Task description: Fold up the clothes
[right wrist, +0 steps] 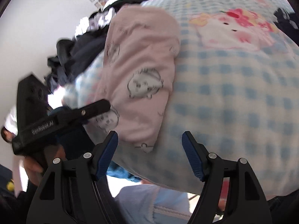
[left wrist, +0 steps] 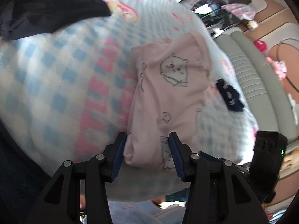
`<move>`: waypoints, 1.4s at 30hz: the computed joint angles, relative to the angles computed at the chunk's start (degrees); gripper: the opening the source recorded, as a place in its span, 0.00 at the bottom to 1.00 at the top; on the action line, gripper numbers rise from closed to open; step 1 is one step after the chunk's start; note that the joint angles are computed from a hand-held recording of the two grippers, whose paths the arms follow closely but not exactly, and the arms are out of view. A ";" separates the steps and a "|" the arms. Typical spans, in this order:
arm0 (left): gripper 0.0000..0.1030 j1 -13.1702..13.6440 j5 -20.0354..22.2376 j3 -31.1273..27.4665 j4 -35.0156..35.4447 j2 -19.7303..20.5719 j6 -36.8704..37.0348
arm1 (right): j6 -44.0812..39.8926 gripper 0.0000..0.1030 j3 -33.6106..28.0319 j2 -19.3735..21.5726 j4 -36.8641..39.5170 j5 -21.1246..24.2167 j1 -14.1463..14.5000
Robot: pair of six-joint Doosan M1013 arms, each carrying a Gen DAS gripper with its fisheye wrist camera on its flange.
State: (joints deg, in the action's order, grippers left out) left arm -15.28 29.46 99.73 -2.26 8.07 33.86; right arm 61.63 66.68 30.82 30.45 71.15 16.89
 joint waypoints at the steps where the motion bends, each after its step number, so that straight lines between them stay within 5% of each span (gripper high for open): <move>1: 0.47 -0.03 0.36 -0.10 1.33 0.04 -1.62 | 0.09 0.70 0.29 -0.21 -2.90 -0.92 0.64; 6: 0.46 -0.11 -1.65 1.15 2.73 -0.76 -4.21 | -1.18 0.69 1.33 -1.18 -8.40 -3.26 1.49; 9: 0.45 -0.02 -12.30 4.13 -2.81 -2.92 0.73 | -2.74 0.70 2.68 -1.84 -6.78 -3.05 1.21; 12: 0.45 -1.28 -8.25 2.97 6.47 -2.92 -4.60 | -1.07 0.70 3.52 -1.90 -2.52 -3.74 0.62; 17: 0.45 -1.42 3.08 -0.01 7.63 -0.53 -7.02 | 1.92 0.69 3.04 -1.42 -1.26 -3.75 -0.40; 22: 0.44 0.38 -1.31 1.82 -3.75 -0.54 -0.14 | 1.16 0.71 1.60 0.50 10.72 4.18 -2.72; 27: 0.45 -0.07 -1.40 1.93 -1.82 -0.34 -3.46 | 3.10 0.71 2.69 1.73 17.41 6.46 -2.58; 28: 0.45 0.23 -1.36 1.81 -2.95 -0.16 -2.55 | 4.01 0.66 2.93 1.86 17.76 5.84 -2.45; 29: 0.45 0.45 -1.47 1.94 -4.34 -0.16 -1.38 | 4.80 0.49 3.14 1.77 17.44 4.94 -2.33; 32: 0.29 0.51 -2.56 2.07 -8.14 -0.25 3.25 | 4.24 0.28 2.89 1.61 16.72 3.52 -1.66; 34: 0.20 0.07 -3.06 1.67 -10.39 -0.34 6.71 | 2.85 0.23 3.41 0.67 16.97 2.14 -1.94; 42: 0.21 -2.51 -3.89 -1.89 -26.17 1.90 23.45 | 3.11 0.19 4.99 -2.47 19.21 -3.80 -5.13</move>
